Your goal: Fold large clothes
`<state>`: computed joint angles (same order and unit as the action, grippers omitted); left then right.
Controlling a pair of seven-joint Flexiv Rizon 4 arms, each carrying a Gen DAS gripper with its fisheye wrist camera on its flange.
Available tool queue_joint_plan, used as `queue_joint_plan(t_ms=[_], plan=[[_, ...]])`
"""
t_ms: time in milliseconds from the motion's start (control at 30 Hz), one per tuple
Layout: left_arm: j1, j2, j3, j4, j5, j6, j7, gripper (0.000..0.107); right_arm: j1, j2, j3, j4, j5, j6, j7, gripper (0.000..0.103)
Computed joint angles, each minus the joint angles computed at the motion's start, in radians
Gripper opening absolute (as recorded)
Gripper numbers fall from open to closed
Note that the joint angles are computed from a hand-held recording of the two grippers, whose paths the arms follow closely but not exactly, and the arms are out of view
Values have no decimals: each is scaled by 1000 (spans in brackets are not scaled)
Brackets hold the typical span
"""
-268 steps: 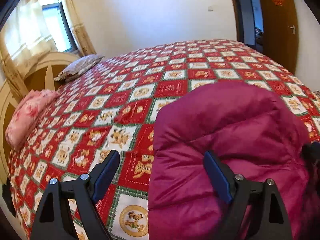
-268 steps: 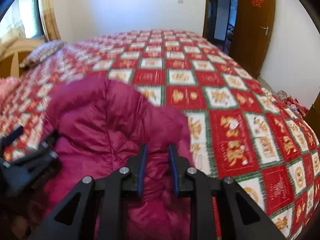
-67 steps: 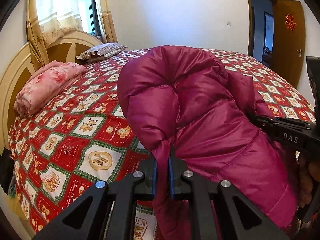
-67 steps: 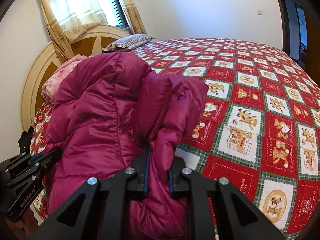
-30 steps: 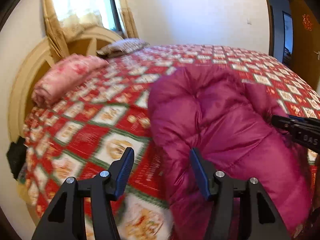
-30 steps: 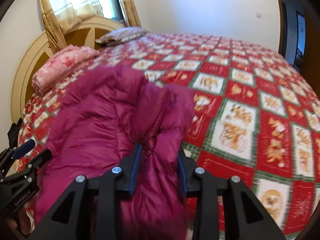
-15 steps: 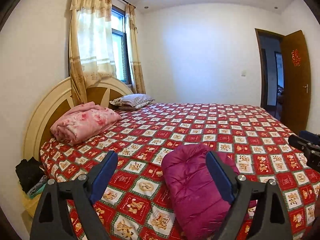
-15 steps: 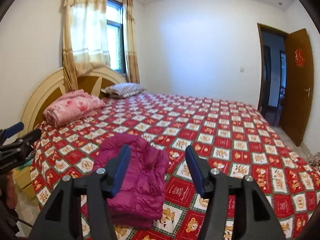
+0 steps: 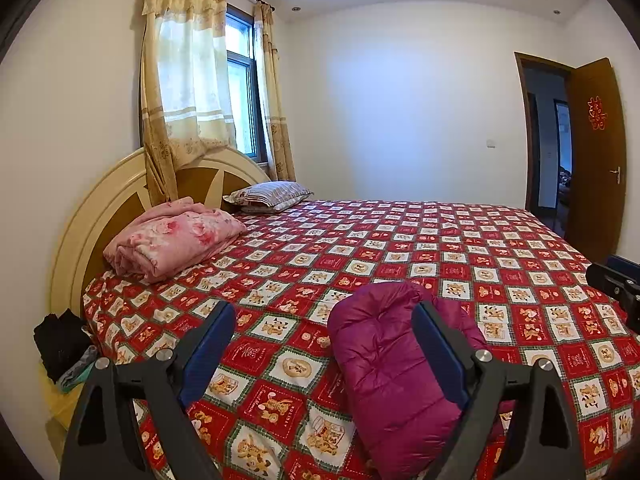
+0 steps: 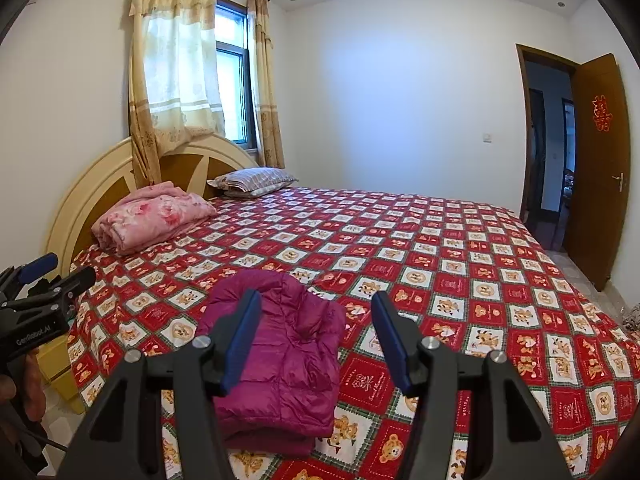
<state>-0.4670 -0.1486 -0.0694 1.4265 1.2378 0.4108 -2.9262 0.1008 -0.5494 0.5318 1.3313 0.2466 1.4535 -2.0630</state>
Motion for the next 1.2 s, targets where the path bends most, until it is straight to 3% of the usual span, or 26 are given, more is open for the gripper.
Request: queue_joint_plan(t_ms=[1200], plan=[[5,1,-1,10,-6,-1,0,90,11,30,-15,12,92,-44,-53,61]])
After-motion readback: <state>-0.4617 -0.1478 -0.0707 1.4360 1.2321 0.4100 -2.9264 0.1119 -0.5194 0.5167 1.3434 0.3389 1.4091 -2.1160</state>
